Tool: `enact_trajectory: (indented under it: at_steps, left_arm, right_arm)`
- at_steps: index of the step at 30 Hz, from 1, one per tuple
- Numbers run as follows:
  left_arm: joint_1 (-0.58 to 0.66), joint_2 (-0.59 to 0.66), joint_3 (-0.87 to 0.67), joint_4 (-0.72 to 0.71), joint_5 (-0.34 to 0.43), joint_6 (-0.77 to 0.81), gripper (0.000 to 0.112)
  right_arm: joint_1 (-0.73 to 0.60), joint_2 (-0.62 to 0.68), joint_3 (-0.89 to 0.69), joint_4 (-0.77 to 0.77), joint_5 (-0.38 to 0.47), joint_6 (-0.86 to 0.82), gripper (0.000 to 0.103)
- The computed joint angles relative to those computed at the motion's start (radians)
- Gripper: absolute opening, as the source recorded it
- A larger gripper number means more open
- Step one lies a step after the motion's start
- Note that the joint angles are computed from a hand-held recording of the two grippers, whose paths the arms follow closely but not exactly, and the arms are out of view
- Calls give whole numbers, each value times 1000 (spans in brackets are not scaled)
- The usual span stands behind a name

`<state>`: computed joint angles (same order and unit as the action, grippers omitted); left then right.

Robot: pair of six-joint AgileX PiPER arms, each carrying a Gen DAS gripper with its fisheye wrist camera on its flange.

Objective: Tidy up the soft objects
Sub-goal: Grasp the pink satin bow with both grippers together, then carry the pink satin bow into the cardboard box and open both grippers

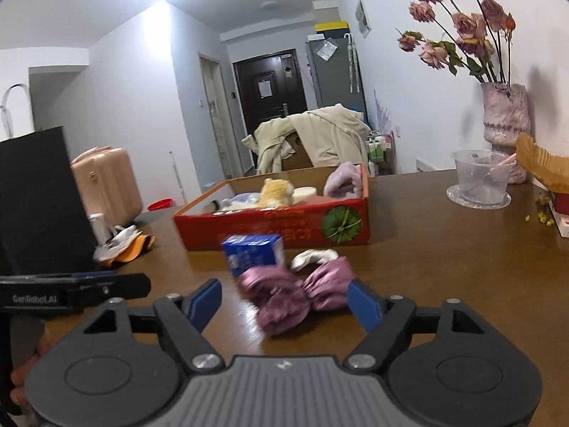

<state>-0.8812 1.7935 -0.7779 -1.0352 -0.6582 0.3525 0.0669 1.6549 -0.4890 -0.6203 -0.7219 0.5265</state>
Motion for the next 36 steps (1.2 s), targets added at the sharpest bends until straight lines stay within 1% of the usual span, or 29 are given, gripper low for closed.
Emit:
enact_trajectory:
  at_steps: [2, 3, 4, 5, 6, 7, 8, 9, 10, 11, 12, 13, 14, 15, 16, 20, 22, 24, 26, 27, 29, 30, 32, 34, 35, 36]
  left_arm:
    - [70, 34, -63, 101, 99, -78, 82]
    - [102, 56, -91, 195, 147, -173, 82]
    - [126, 83, -122, 291, 183, -273, 82]
    - [140, 111, -146, 381, 192, -373, 82]
    - [149, 139, -170, 449, 193, -450, 82]
    - [154, 173, -207, 491, 207, -488, 82]
    - [155, 208, -249, 500, 227, -485, 81]
    - [151, 234, -283, 468, 246, -443, 75]
    - [148, 265, -322, 422, 271, -384, 71]
    - [150, 285, -348, 413, 295, -365, 60]
    - [156, 300, -363, 442, 320, -386, 51]
    - [166, 310, -366, 507, 338, -447, 48]
    - [174, 318, -367, 563, 351, -502, 43]
    - [177, 325, -369, 583, 358, -523, 36]
    - [179, 329, -367, 604, 362, -543, 36]
    - [173, 329, -350, 596, 337, -531, 23]
    - [171, 319, -341, 597, 334, -536, 20]
    - [156, 293, -323, 561, 321, -493, 19]
    - [136, 252, -286, 533, 277, -450, 18]
    - [132, 233, -279, 524, 268, -436, 18]
    - [140, 186, -282, 495, 268, -377, 18]
    - [149, 163, -299, 459, 278, -310, 18]
    - [171, 135, -355, 348, 297, -110, 18]
    - [212, 143, -443, 255, 335, 90, 18]
    - [238, 161, -500, 190, 365, 190, 18]
    - [271, 188, -569, 111, 412, 290, 18]
  right_arm:
    - [-12, 72, -87, -14, 27, 0, 75]
    - [-14, 105, -133, -18, 52, 14, 74]
    - [-26, 144, -189, -59, 79, 65, 73]
    - [-40, 185, -253, -131, 106, 147, 72]
    - [-50, 221, -310, -199, 131, 228, 68]
    - [-59, 258, -361, -262, 142, 303, 65]
    - [-71, 303, -416, -330, 133, 381, 65]
    - [-78, 334, -451, -372, 129, 433, 60]
    - [-80, 366, -496, -440, 139, 512, 52]
    - [-83, 385, -523, -497, 142, 564, 49]
    - [-87, 396, -534, -538, 131, 595, 44]
    - [-92, 398, -532, -567, 117, 610, 42]
    - [-96, 396, -525, -587, 107, 613, 40]
    - [-100, 392, -516, -604, 99, 612, 34]
    - [-102, 385, -504, -615, 98, 612, 32]
    - [-118, 381, -471, -604, 78, 599, 23]
    - [-124, 371, -459, -612, 70, 608, 19]
    - [-129, 335, -421, -586, 55, 566, 18]
    - [-137, 287, -374, -539, 25, 503, 18]
    - [-145, 269, -365, -538, 10, 503, 18]
    - [-155, 229, -368, -541, -17, 512, 18]
    - [-153, 216, -389, -555, -16, 530, 18]
    - [-137, 210, -484, -605, -8, 601, 18]
    - [-117, 243, -618, -671, 7, 709, 18]
    - [-101, 276, -711, -726, 26, 786, 18]
    - [-86, 317, -809, -793, 43, 877, 18]
